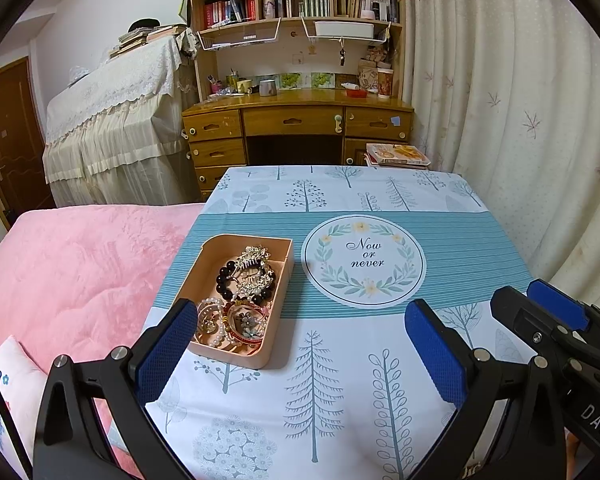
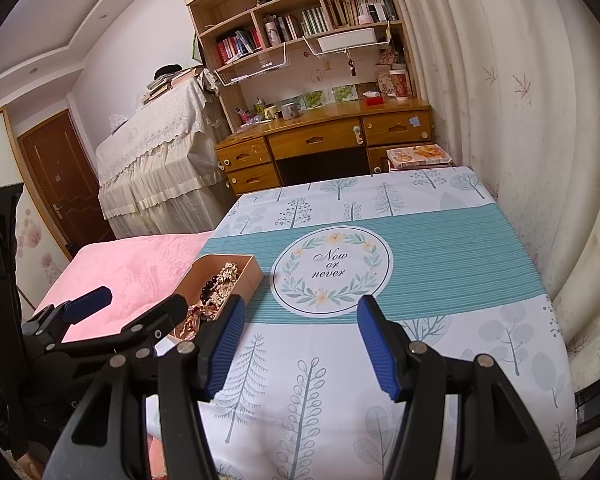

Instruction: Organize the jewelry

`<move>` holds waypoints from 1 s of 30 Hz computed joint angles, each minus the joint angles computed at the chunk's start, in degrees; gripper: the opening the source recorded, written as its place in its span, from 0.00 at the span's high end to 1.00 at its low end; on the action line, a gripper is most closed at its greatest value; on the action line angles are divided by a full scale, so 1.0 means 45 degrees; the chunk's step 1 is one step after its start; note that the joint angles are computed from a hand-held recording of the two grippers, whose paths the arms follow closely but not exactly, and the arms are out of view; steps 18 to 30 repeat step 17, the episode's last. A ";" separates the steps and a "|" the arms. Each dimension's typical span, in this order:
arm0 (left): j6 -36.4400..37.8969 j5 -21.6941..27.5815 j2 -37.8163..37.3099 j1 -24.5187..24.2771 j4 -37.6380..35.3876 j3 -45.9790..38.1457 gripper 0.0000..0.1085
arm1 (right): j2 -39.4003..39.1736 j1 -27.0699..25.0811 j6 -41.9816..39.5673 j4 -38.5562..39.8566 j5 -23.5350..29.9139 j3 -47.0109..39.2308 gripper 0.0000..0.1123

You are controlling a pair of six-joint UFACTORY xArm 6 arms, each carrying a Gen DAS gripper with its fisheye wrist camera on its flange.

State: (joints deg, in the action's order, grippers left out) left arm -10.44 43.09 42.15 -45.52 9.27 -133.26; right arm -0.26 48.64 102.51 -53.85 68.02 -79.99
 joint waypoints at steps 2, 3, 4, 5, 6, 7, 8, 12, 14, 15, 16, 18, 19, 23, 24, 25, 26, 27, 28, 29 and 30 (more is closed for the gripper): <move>0.0006 0.0067 0.0061 -0.0007 -0.0007 -0.0113 0.06 | -0.0035 -0.0009 -0.0003 0.0015 -0.0017 0.0029 0.48; -0.0014 0.0078 0.0077 -0.0015 0.0009 -0.0124 0.06 | -0.0035 -0.0009 -0.0003 0.0015 -0.0017 0.0029 0.48; -0.0013 0.0080 0.0073 -0.0016 0.0004 -0.0103 0.06 | -0.0033 -0.0010 0.0009 0.0022 -0.0029 0.0031 0.48; -0.0001 0.0071 0.0038 -0.0011 -0.0018 -0.0035 0.06 | -0.0033 -0.0010 0.0009 0.0022 -0.0029 0.0031 0.48; -0.0010 0.0082 0.0032 -0.0015 -0.0015 -0.0017 0.06 | -0.0026 -0.0010 0.0013 0.0028 -0.0033 0.0025 0.48; -0.0023 0.0121 0.0067 -0.0026 -0.0006 -0.0069 0.06 | -0.0026 -0.0007 0.0023 0.0032 -0.0037 0.0027 0.48; -0.0021 0.0126 0.0056 -0.0026 -0.0010 -0.0047 0.06 | -0.0026 -0.0002 0.0038 0.0019 -0.0039 0.0033 0.48; -0.0038 0.0195 0.0122 -0.0034 0.0026 -0.0156 0.06 | 0.0011 0.0011 0.0060 0.0029 -0.0023 0.0004 0.48; 0.0042 0.0265 0.0182 -0.0029 -0.0083 -0.0266 0.06 | 0.0005 0.0019 0.0095 0.0034 -0.0048 0.0020 0.48; 0.0107 0.0455 0.0394 -0.0031 -0.0162 -0.0638 0.06 | 0.0081 0.0071 0.0147 0.0038 -0.0008 -0.0056 0.48; 0.0156 0.0520 0.0443 -0.0023 -0.0240 -0.0719 0.06 | 0.0079 0.0069 0.0145 0.0044 -0.0009 -0.0057 0.48; 0.0221 0.0611 0.0487 -0.0009 -0.0352 -0.0801 0.06 | 0.0106 0.0081 0.0147 0.0054 -0.0001 -0.0087 0.48; 0.0221 0.0611 0.0487 -0.0009 -0.0352 -0.0801 0.06 | 0.0106 0.0081 0.0147 0.0054 -0.0001 -0.0087 0.48; 0.0221 0.0611 0.0487 -0.0009 -0.0352 -0.0801 0.06 | 0.0106 0.0081 0.0147 0.0054 -0.0001 -0.0087 0.48; 0.0221 0.0611 0.0487 -0.0009 -0.0352 -0.0801 0.06 | 0.0106 0.0081 0.0147 0.0054 -0.0001 -0.0087 0.48; 0.0221 0.0611 0.0487 -0.0009 -0.0352 -0.0801 0.06 | 0.0106 0.0081 0.0147 0.0054 -0.0001 -0.0087 0.48; 0.0221 0.0611 0.0487 -0.0009 -0.0352 -0.0801 0.06 | 0.0106 0.0081 0.0147 0.0054 -0.0001 -0.0087 0.48; 0.0221 0.0611 0.0487 -0.0009 -0.0352 -0.0801 0.06 | 0.0106 0.0081 0.0147 0.0054 -0.0001 -0.0087 0.48; 0.0221 0.0611 0.0487 -0.0009 -0.0352 -0.0801 0.06 | 0.0106 0.0081 0.0147 0.0054 -0.0001 -0.0087 0.48; 0.0221 0.0611 0.0487 -0.0009 -0.0352 -0.0801 0.06 | 0.0106 0.0081 0.0147 0.0054 -0.0001 -0.0087 0.48; 0.0221 0.0611 0.0487 -0.0009 -0.0352 -0.0801 0.06 | 0.0106 0.0081 0.0147 0.0054 -0.0001 -0.0087 0.48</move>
